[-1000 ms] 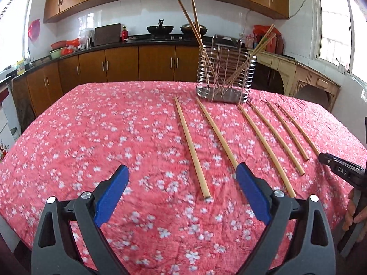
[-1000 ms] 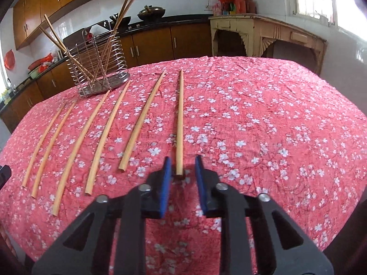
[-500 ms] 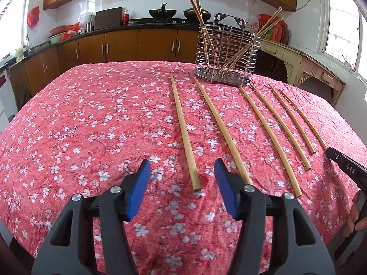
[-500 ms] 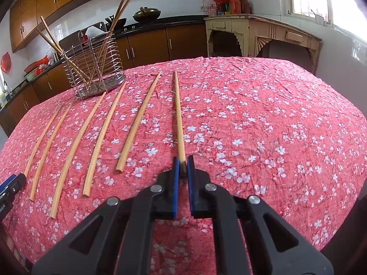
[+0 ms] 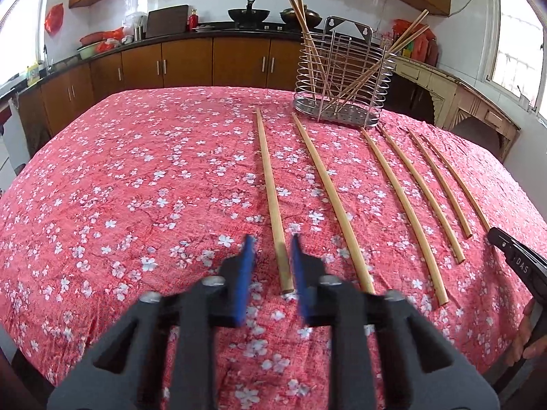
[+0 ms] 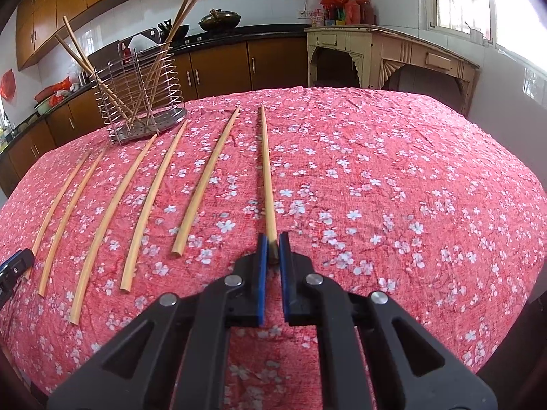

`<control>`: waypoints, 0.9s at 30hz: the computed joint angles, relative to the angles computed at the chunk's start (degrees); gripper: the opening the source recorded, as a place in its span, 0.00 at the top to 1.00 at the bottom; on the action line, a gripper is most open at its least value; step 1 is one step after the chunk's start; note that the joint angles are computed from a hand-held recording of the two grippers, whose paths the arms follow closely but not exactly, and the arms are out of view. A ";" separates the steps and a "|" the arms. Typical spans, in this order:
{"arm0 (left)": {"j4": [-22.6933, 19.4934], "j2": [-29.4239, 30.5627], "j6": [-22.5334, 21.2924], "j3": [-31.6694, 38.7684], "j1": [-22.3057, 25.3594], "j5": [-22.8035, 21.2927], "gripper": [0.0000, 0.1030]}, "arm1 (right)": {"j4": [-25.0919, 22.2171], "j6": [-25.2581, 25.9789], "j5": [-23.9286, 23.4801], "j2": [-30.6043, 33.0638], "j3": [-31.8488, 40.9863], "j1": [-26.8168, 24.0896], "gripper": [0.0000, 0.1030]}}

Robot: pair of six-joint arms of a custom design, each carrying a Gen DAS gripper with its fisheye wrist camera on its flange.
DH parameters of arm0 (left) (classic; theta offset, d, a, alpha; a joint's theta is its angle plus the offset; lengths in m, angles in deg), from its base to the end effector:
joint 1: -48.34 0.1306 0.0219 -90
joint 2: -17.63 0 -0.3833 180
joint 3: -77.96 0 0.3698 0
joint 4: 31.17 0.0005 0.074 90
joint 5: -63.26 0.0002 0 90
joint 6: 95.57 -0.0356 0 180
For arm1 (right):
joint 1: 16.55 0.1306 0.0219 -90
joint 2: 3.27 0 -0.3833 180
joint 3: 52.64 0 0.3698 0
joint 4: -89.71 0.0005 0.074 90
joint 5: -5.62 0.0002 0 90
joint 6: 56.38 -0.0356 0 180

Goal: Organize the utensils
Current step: 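Close the left tool on a wooden chopstick while the right tool closes on another, then lift both chopsticks and carry them over the wire holder with both tools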

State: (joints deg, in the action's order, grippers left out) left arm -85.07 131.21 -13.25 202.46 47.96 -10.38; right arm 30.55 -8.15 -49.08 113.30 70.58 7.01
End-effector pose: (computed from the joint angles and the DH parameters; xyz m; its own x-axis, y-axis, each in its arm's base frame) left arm 0.6172 -0.0146 0.4781 -0.6472 0.1325 -0.7507 0.3016 0.9489 -0.0925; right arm 0.5797 0.2298 0.4344 -0.5450 0.3554 -0.7594 0.4816 0.8741 0.0635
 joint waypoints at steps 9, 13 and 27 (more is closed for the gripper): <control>-3.03 1.23 -1.81 2.35 2.20 4.21 0.93 | 1.12 -0.31 -0.17 -0.81 -1.12 0.07 0.93; -2.68 1.03 -3.09 3.25 3.36 5.23 0.93 | 1.46 1.09 2.38 -1.44 -1.01 0.67 0.93; 1.46 3.83 -0.57 16.59 6.60 9.23 0.94 | 7.09 10.83 9.32 -3.74 5.50 0.27 0.93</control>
